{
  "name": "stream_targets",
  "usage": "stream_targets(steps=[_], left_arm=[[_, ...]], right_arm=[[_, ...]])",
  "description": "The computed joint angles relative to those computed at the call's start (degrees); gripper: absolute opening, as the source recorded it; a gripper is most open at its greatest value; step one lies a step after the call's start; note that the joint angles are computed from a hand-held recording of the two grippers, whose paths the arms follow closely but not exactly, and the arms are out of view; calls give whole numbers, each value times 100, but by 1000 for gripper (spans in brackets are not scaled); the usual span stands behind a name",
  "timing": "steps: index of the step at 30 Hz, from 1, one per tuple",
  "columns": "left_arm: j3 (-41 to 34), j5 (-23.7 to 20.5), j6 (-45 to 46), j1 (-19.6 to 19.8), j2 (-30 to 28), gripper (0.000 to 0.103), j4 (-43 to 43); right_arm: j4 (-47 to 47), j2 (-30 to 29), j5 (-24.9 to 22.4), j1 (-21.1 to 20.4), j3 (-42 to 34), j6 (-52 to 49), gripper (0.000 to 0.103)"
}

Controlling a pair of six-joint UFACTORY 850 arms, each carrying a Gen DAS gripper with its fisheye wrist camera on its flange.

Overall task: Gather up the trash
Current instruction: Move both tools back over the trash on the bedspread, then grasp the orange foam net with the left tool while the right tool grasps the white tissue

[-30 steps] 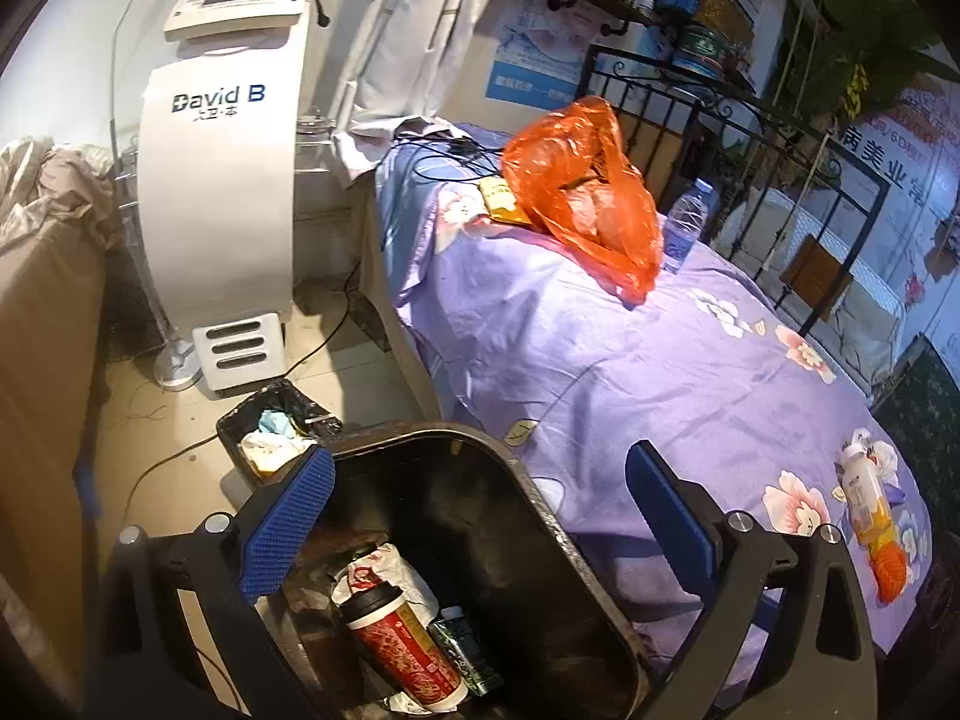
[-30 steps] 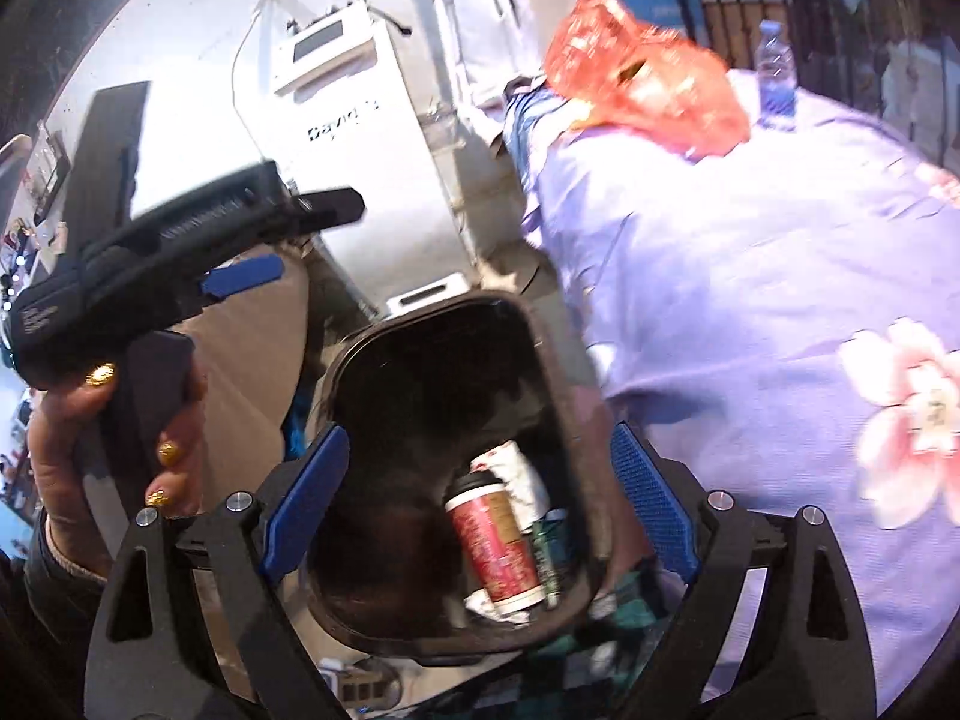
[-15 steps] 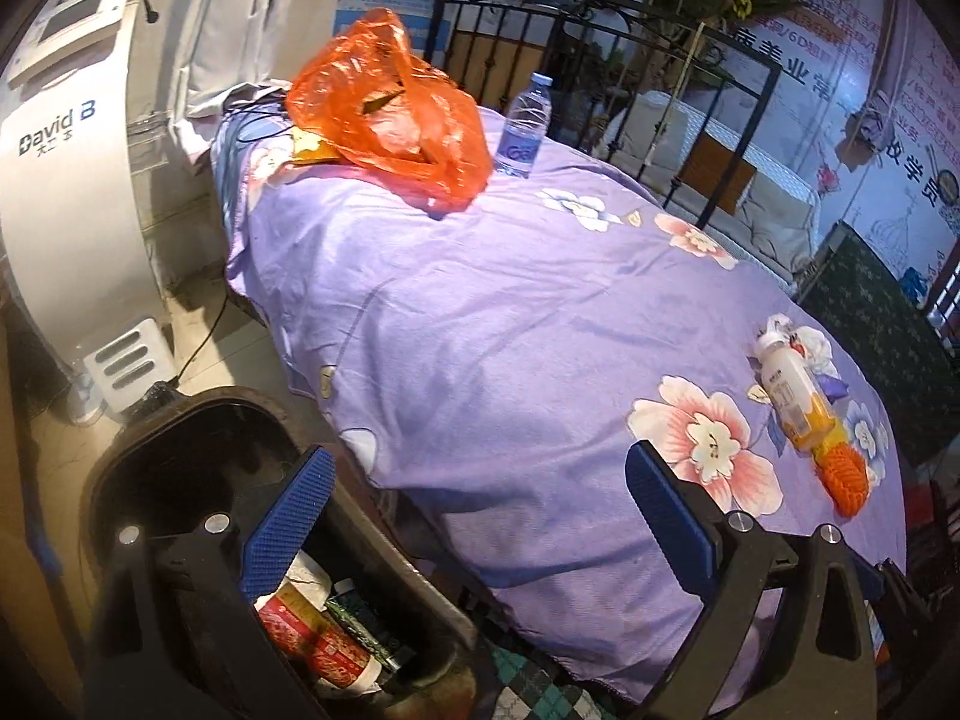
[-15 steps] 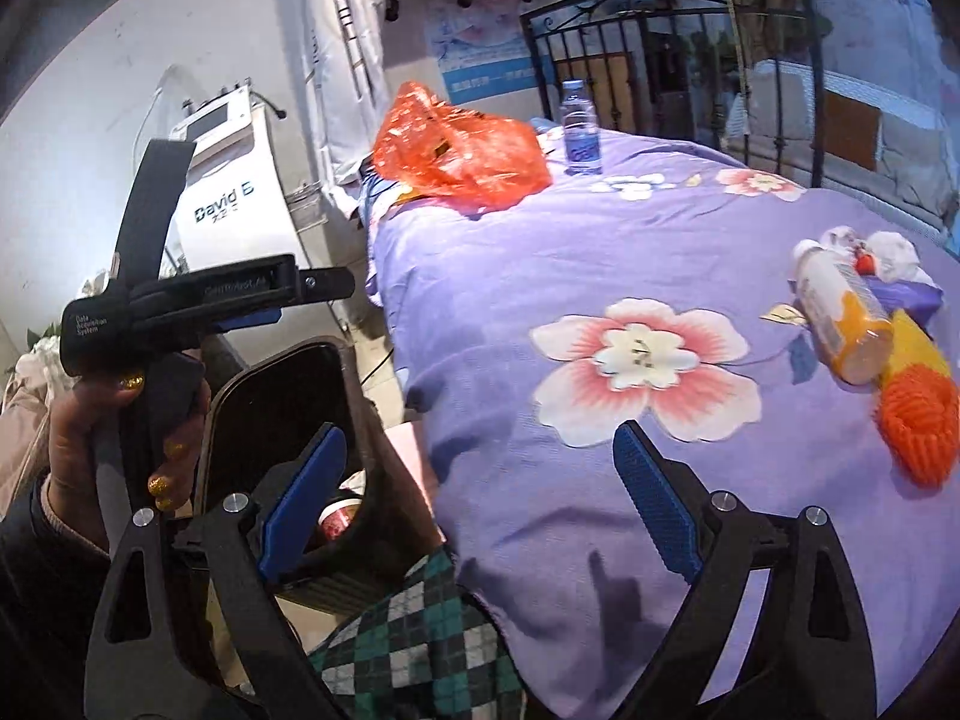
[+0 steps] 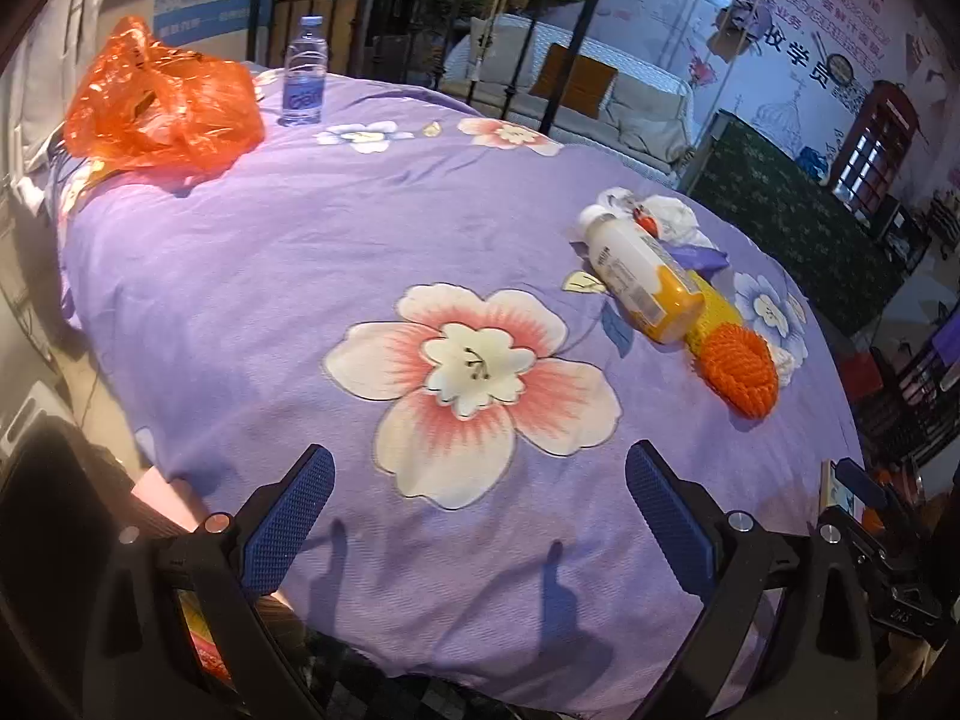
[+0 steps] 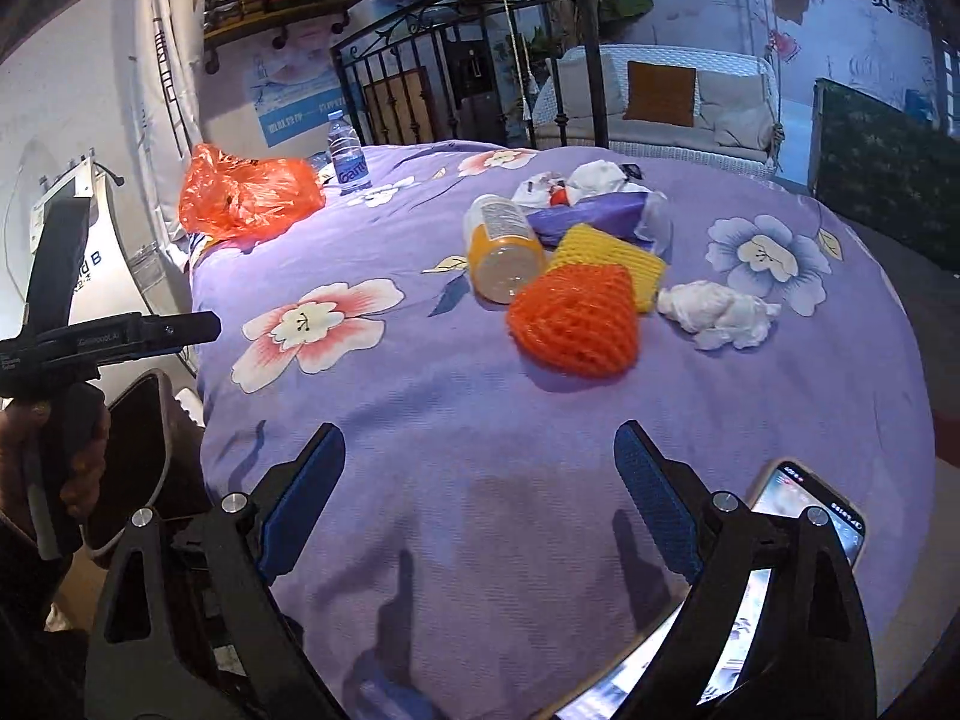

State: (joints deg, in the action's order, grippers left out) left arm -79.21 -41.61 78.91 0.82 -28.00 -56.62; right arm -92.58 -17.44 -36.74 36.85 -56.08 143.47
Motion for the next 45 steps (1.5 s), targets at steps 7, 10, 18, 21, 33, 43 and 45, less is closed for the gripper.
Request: stream_targets(steps=[7,10,18,21,33,43,45], left_arm=[[280,-50,206,-340,181,96,16],[375,-34,245,-480,239,96,40],[496,104,290,-853,286,96,154],[477,236,227,-1056,240,96,283],[224,626,370,-1879,23,89,728],[-123,649,-358,-2154,-287,73,1284],[-141,683,-459,-2181,-319,63,1341]], right_arm=[[-748,428,-27,-170,598,1021,90],[-1295,541,56,-298,808,1616,90],[-1261,713,-365,-490,885,1078,91],[-1021,676,-135,-736,758,518,91],[1442,304,1475,-2024,162,-3442,91],[3547,-137,1908,-2520,-226,-6201,74],[3880,-207,1998,-2601,-277,-6527,64]])
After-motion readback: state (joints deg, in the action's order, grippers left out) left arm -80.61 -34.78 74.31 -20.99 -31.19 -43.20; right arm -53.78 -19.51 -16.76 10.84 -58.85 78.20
